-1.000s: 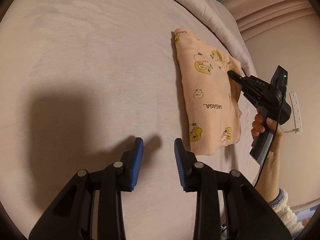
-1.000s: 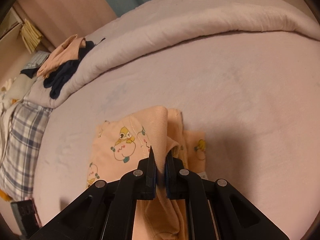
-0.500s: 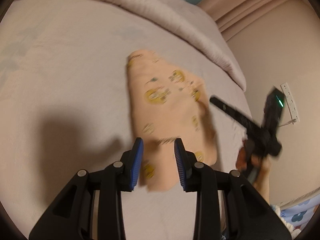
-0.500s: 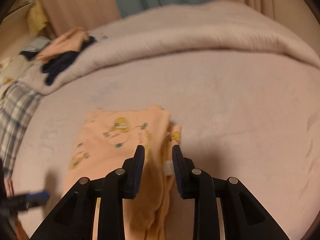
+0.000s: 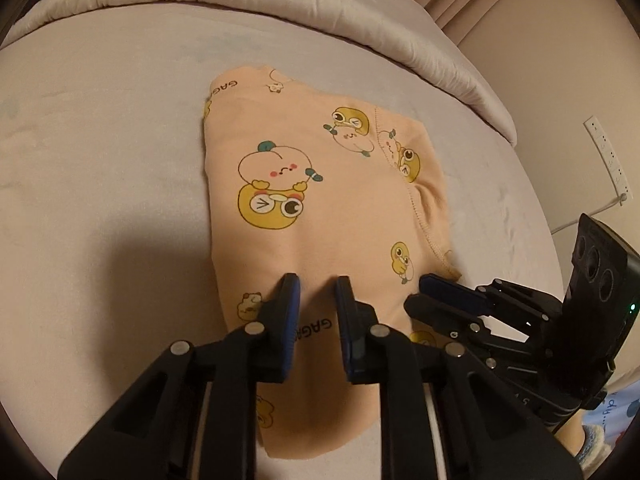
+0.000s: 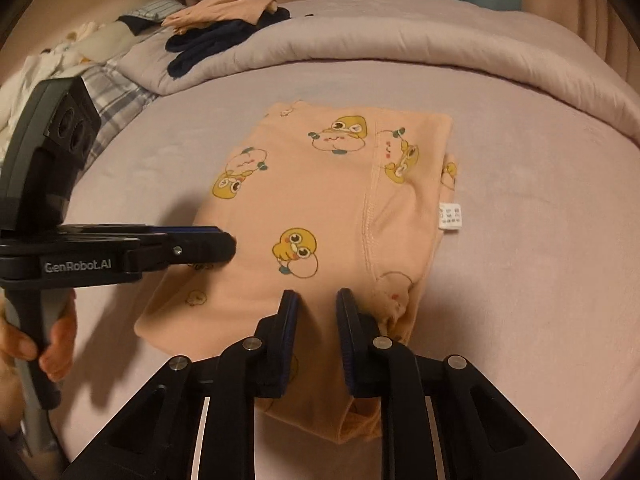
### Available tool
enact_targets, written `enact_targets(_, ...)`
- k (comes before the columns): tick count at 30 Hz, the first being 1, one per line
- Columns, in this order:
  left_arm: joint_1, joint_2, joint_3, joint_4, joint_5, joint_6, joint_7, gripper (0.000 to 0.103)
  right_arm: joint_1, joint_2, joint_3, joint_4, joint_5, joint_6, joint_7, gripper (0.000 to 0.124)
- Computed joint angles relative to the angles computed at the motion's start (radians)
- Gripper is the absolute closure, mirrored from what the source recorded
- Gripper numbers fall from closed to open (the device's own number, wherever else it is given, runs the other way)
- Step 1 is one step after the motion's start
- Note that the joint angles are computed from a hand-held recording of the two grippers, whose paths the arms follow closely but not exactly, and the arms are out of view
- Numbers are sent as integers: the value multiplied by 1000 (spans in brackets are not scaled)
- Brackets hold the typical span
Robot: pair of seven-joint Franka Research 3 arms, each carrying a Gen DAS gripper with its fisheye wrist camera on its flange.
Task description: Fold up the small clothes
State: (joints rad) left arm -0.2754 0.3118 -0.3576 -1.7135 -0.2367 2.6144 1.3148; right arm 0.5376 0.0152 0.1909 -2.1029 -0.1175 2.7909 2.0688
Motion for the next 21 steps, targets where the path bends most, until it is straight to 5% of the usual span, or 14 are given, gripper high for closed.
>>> enact_targets(16,-61,-121,36,-168,188,8,-92,82,-2,-73,33,-96,-8,21,84,104)
enact_targets(21,-72,-172,33,-216,187,12,-114,73,9,-140,38,-172,121,70,17,93)
